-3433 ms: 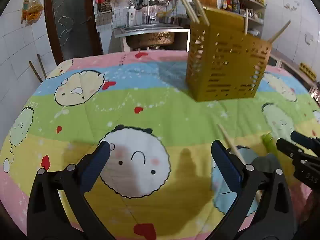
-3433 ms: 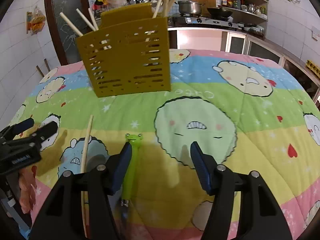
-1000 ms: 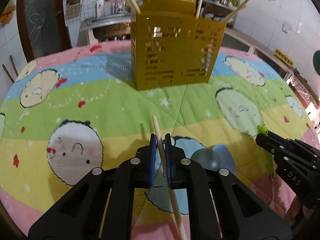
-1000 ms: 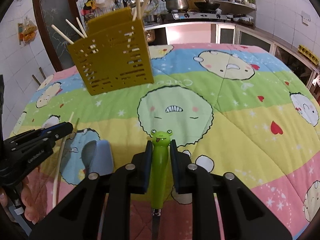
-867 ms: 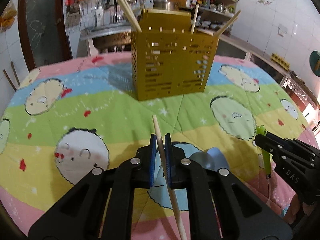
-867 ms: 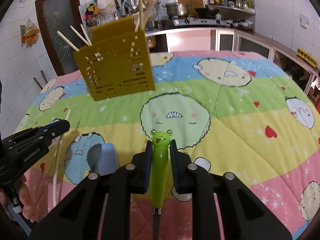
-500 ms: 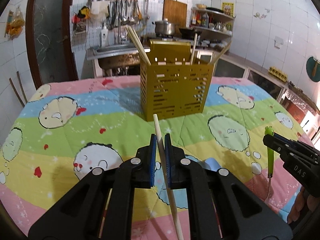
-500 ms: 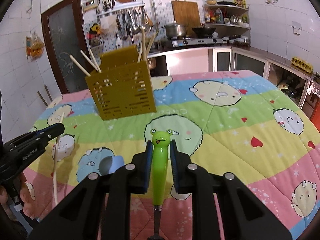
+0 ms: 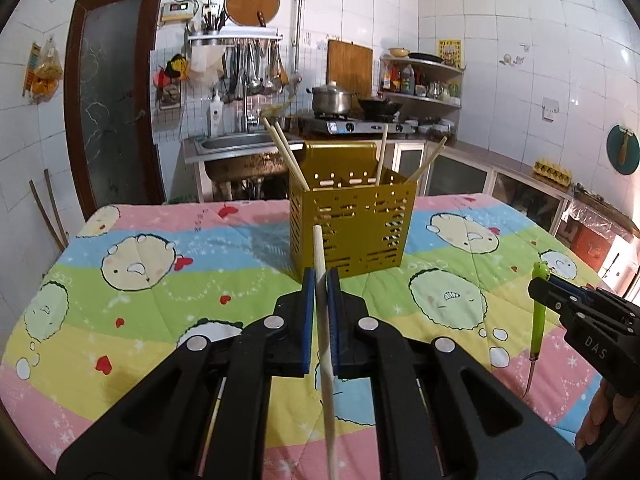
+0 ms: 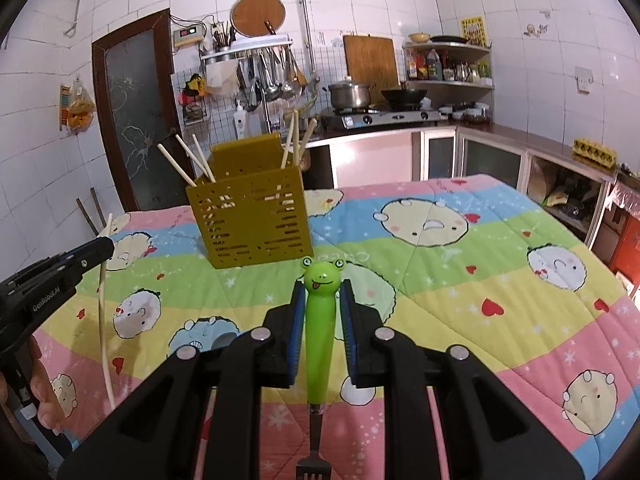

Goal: Organize utensils
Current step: 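Carry the left tool's chopstick over the caddy while the right tool carries the fork there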

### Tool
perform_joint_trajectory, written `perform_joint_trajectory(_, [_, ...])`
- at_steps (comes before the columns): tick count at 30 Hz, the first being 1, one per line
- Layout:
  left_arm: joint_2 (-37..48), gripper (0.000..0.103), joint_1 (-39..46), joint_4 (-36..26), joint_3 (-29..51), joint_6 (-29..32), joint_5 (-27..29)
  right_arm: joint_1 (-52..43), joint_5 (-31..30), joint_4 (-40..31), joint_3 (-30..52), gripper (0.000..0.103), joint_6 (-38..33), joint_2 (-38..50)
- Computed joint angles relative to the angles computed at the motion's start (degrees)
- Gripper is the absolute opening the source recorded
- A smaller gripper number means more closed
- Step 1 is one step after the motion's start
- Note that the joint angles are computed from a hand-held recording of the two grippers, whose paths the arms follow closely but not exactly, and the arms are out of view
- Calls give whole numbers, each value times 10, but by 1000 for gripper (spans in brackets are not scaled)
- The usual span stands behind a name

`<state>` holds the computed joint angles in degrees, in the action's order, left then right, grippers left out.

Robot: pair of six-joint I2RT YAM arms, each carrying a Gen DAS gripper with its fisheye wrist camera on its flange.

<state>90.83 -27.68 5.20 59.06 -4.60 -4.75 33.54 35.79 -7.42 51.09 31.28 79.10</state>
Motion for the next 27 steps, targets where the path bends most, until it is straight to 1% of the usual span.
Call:
perform_joint_trajectory(8, [-15,5,11,28,-17,-9,8,28,45,8,7,18,-24,-4])
perform_joint_trajectory(13, [-24,5,18,47,-30,-15,19,37,59,16,8,18,-34,-6])
perform_joint_trajectory(22, [-36,5,31,63,-37,-28,39,38,58,28,11,18,-47,-7])
perform_joint_trajectory(27, [-28,5,31,66,-18,-25,40,28,52,49,17,18,-65,-12])
